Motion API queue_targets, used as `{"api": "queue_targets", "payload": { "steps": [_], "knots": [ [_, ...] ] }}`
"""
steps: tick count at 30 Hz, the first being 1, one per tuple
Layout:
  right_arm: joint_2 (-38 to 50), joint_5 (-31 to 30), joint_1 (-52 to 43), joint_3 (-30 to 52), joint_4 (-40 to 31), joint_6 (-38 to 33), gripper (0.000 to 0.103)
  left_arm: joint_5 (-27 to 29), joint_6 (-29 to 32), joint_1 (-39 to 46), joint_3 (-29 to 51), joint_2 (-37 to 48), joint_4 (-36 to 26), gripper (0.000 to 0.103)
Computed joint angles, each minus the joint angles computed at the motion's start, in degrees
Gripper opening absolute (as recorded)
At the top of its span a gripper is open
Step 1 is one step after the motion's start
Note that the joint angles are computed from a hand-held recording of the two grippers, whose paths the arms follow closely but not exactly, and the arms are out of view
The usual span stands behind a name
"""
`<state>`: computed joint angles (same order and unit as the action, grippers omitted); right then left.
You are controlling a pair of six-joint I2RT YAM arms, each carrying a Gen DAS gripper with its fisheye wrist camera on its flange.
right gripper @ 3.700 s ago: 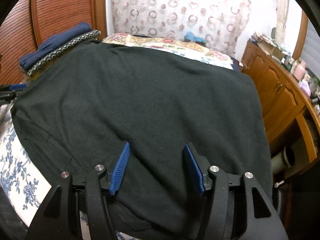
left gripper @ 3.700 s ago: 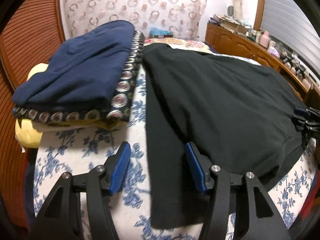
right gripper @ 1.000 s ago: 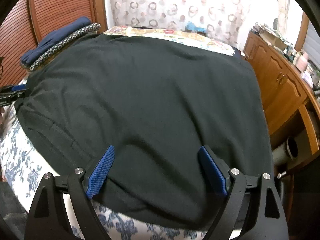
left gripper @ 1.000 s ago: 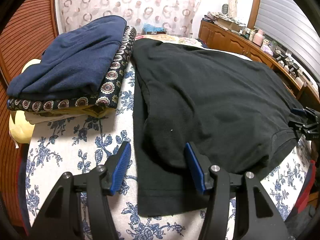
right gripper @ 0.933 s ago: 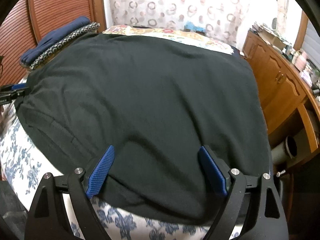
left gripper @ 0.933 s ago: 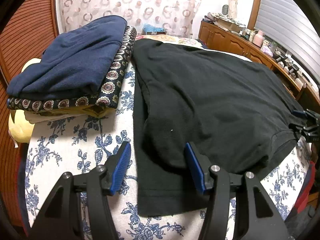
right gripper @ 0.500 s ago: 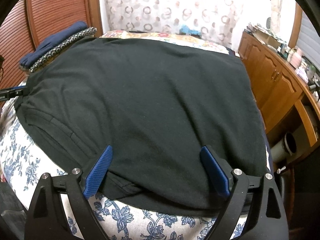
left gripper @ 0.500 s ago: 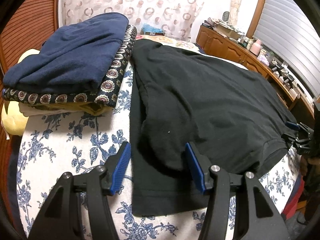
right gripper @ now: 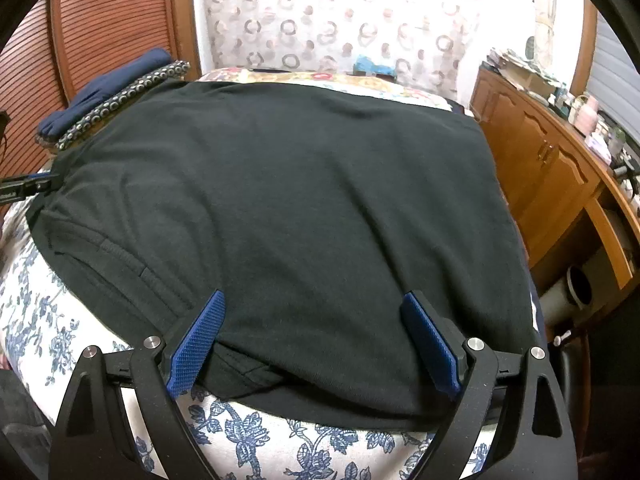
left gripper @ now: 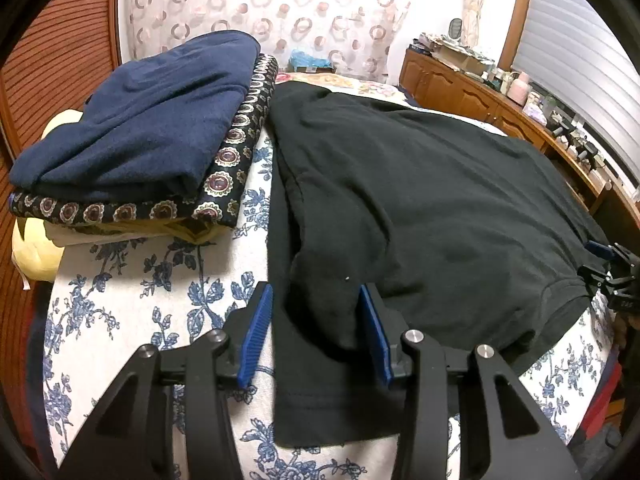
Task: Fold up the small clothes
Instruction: 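Smooth the folded shirt's edge with both open tools, then pinch the black shirt's edge with the left tool and fold it over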
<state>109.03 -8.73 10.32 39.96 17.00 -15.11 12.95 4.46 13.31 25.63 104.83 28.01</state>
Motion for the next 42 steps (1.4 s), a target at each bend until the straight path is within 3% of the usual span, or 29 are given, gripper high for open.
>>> {"api": "queue_targets", "payload": {
  "steps": [4, 8, 11, 17, 24, 32, 42],
  "knots": [
    [0.0, 0.1, 0.3, 0.3, -0.4, 0.8, 0.092, -0.6, 0.4, -0.4, 0.9, 0.5, -0.4, 0.041],
    [-0.2, 0.2, 0.3, 0.2, -0.3, 1.2, 0.092, 0.2, 0.0, -0.2, 1.1, 0.6, -0.6, 0.017],
    [-0.3, -0.1, 0.0, -0.1, 0.0, 1.3, 0.092, 0.8, 0.2, -0.6, 0.8, 0.2, -0.5, 0.010],
    [-0.2, 0.1, 0.2, -0.3, 0.4, 1.1, 0.092, 6.9, -1.7, -0.6, -2.3, -6.8, 0.2, 0.008],
    [0.1, -0.8, -0.4, 1.2, -2.0, -0.7, 0.093, 7.0, -2.4, -6.2, -1.7, -16.8, -4.4, 0.008],
    [-0.9, -3.7, -2.7, 0.4, -2.6, -2.5, 0.093, 5.4, -3.6, -13.9, 5.9, -16.3, -9.0, 0.008],
    [-9.7, -6.1, -11.6, -5.3, -1.4, -5.8, 0.093, 1.2, -3.8, -27.5, 20.1, -10.7, -16.7, 0.008]
  ]
}}
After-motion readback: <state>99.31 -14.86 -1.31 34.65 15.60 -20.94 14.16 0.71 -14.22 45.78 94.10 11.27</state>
